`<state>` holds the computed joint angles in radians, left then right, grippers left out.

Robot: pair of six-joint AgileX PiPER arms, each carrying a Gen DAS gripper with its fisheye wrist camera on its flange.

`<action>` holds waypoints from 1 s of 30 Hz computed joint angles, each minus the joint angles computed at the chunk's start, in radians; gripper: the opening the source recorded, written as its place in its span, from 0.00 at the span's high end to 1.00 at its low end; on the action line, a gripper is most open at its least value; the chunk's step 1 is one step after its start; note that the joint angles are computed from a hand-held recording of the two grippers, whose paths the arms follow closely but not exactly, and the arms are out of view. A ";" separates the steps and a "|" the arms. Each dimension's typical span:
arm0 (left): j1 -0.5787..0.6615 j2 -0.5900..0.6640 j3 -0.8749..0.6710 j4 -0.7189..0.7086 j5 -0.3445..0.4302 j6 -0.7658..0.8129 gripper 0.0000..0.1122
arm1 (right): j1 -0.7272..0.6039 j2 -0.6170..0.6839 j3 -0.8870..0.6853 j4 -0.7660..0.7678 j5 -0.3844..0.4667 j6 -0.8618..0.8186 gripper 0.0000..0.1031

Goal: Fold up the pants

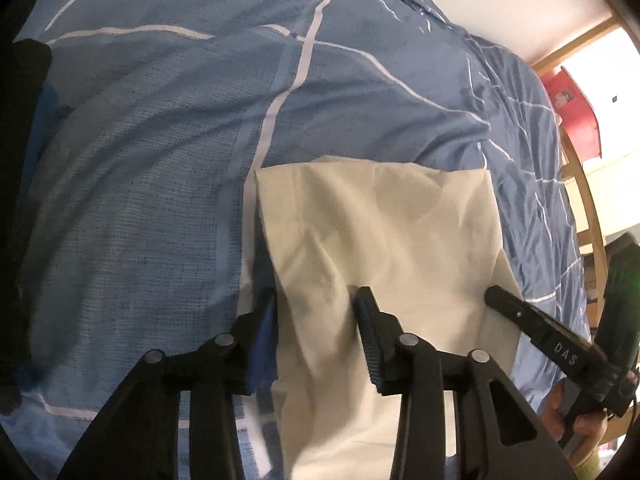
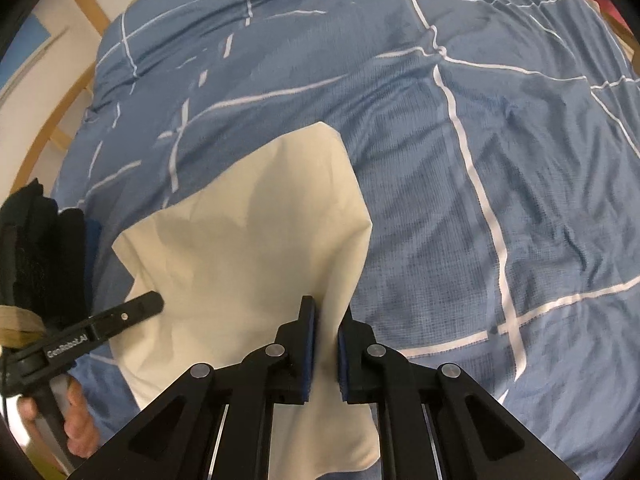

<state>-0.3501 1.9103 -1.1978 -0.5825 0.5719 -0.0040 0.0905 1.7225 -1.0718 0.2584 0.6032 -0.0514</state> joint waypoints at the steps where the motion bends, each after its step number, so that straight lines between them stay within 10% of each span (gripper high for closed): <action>1: 0.008 0.005 0.002 -0.026 0.004 0.022 0.66 | -0.001 0.003 0.001 0.002 -0.003 0.000 0.90; 7: 0.063 0.088 -0.019 -0.282 0.077 0.214 0.82 | 0.022 0.010 -0.001 -0.069 -0.008 0.063 0.90; 30: 0.072 -0.411 -0.075 0.141 0.239 -0.145 0.94 | 0.235 -0.312 -0.174 -0.307 0.272 0.325 0.91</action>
